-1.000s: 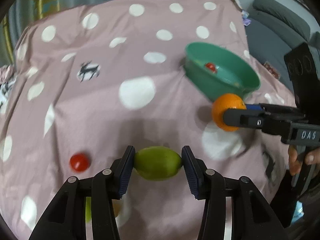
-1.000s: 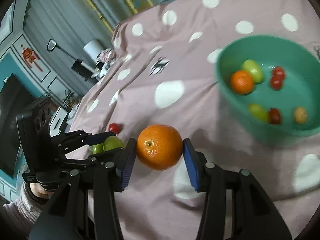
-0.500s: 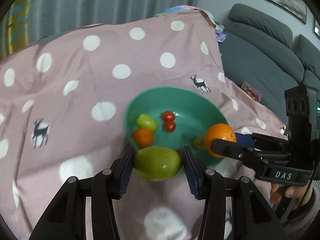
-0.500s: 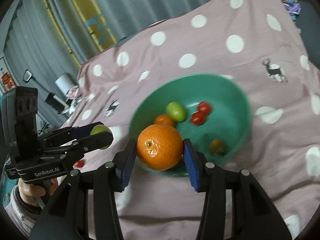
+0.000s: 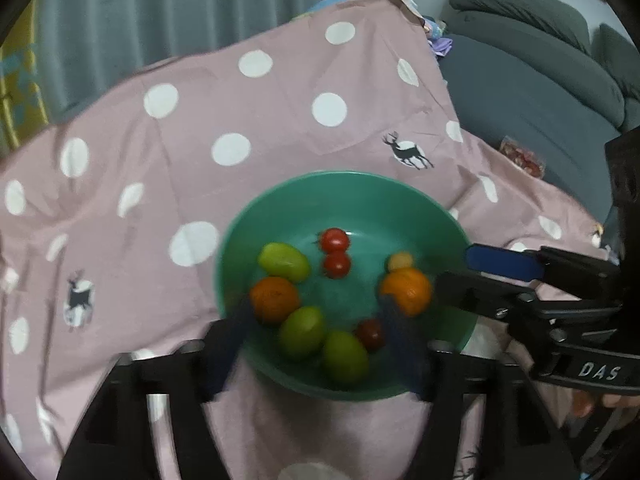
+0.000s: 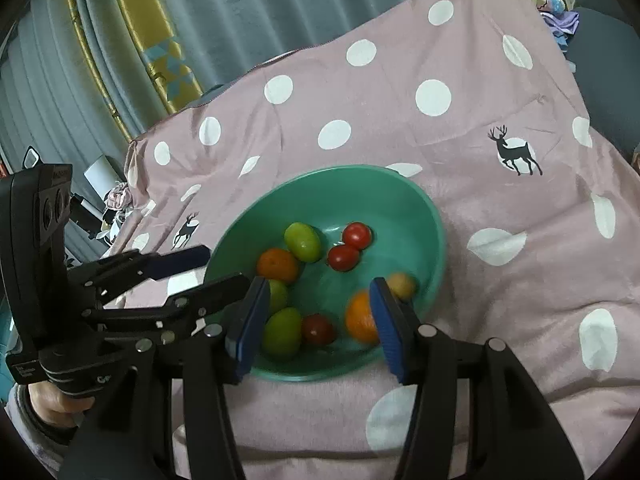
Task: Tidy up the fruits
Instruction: 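Carry the mango into the bowl and open the left tool while the right tool releases the orange, then move both tools back to the remaining fruits on the sheet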
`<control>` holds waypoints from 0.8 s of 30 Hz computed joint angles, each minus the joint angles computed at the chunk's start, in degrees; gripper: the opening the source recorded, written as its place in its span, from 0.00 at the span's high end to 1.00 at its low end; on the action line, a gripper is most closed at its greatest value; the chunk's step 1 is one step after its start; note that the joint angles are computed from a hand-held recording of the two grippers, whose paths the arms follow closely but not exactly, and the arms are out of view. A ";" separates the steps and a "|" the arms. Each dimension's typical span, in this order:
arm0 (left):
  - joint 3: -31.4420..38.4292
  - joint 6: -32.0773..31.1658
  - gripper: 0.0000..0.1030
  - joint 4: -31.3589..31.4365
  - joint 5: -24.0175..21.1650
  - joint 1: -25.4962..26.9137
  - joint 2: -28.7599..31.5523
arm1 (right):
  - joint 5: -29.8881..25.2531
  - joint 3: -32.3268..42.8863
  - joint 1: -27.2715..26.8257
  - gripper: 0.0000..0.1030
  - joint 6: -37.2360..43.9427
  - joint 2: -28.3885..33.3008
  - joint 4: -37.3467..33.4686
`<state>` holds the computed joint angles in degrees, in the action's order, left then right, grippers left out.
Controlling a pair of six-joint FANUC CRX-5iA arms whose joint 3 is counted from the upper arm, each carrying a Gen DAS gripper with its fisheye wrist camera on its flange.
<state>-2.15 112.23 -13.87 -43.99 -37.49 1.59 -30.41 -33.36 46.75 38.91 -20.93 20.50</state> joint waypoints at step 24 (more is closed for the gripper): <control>-5.97 19.82 0.05 -12.91 -13.46 -6.40 -13.46 | -8.03 -3.99 13.55 0.11 -12.57 -8.27 8.89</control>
<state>-8.12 132.04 -26.78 -57.44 -43.89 -11.87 -38.43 -37.35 60.30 26.34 -29.21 29.39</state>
